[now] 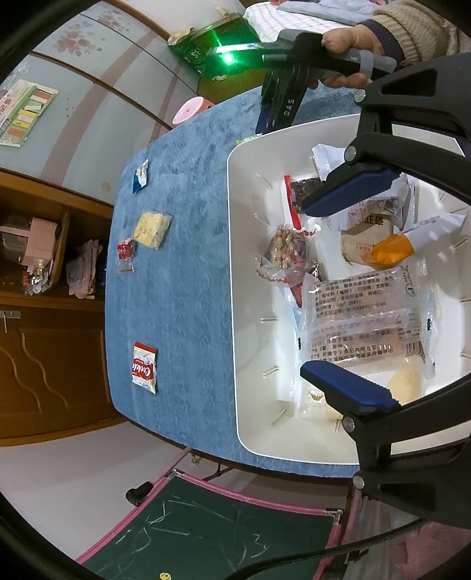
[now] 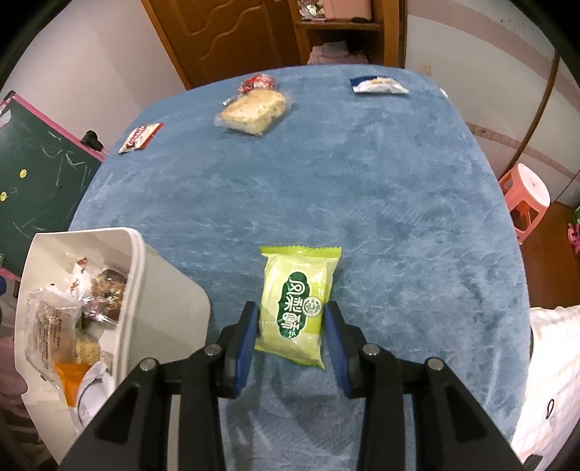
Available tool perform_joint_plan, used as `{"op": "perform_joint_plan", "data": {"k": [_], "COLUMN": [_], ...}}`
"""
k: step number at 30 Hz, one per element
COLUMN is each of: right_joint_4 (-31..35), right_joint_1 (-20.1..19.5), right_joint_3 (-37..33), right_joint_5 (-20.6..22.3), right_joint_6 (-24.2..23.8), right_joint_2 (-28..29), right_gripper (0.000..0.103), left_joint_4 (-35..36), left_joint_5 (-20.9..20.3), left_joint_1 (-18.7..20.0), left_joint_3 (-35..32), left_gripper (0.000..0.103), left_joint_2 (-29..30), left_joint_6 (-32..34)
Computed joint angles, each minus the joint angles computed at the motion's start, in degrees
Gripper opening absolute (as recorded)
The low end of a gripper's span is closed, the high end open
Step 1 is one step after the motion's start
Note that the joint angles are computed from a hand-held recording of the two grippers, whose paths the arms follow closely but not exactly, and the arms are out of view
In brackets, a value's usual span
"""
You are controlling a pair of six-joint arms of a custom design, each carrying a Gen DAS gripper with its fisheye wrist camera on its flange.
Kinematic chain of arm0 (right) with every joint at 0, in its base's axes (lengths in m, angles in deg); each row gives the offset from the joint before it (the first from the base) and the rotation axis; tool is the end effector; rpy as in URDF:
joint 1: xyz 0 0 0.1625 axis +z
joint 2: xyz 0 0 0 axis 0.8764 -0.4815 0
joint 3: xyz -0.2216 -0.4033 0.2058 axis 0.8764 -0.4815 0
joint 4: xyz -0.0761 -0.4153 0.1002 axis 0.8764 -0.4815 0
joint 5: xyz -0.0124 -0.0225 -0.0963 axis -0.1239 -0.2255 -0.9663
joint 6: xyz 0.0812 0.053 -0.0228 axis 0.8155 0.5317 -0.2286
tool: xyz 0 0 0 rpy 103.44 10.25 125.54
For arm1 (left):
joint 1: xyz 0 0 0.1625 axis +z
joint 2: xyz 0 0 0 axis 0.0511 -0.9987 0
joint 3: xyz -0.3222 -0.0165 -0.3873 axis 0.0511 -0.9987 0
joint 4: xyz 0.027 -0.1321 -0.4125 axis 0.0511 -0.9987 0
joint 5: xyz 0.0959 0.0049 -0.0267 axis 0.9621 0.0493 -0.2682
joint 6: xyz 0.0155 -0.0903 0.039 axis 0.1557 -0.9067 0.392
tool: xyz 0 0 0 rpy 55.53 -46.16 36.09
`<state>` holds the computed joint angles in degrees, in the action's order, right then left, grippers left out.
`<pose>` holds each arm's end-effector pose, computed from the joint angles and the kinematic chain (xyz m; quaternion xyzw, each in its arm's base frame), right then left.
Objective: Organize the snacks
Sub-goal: 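Carry the green pack to the tray with the right tool and release it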
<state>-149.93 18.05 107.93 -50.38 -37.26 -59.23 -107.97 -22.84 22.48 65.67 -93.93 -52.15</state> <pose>-0.0059 -0.5364 0.3900 0.2041 -0.9334 0.1148 0.2718 -0.4512 -0.4374 0.0269 0.0188 0.9062 -0.2522 0.3390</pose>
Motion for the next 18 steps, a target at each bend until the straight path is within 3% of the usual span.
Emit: {"op": "perform_joint_plan", "data": {"k": [5,11,18], "right_joint_4": [-1.31,0.35,1.91], "right_joint_1": [1.37,4.08,9.15], "right_joint_3": [0.95,2.48,5.12], "right_joint_5": [1.26,8.23,14.12], "right_joint_6": [-0.12,-1.13,-6.55], "right_joint_2": [-2.49,-8.99,-14.40], "right_gripper": [0.037,0.037,0.037], "left_joint_4": [-0.25,-0.47,-0.54], "left_joint_5": [0.09,0.01,0.93], "left_joint_1": [-0.02,-0.36,-1.18], "left_joint_3": [0.13,0.29,0.70], "left_gripper": [0.081,0.081,0.081], "left_joint_2": [-0.02,-0.08,-0.47], "left_joint_6": [0.11,-0.33,-0.58]}}
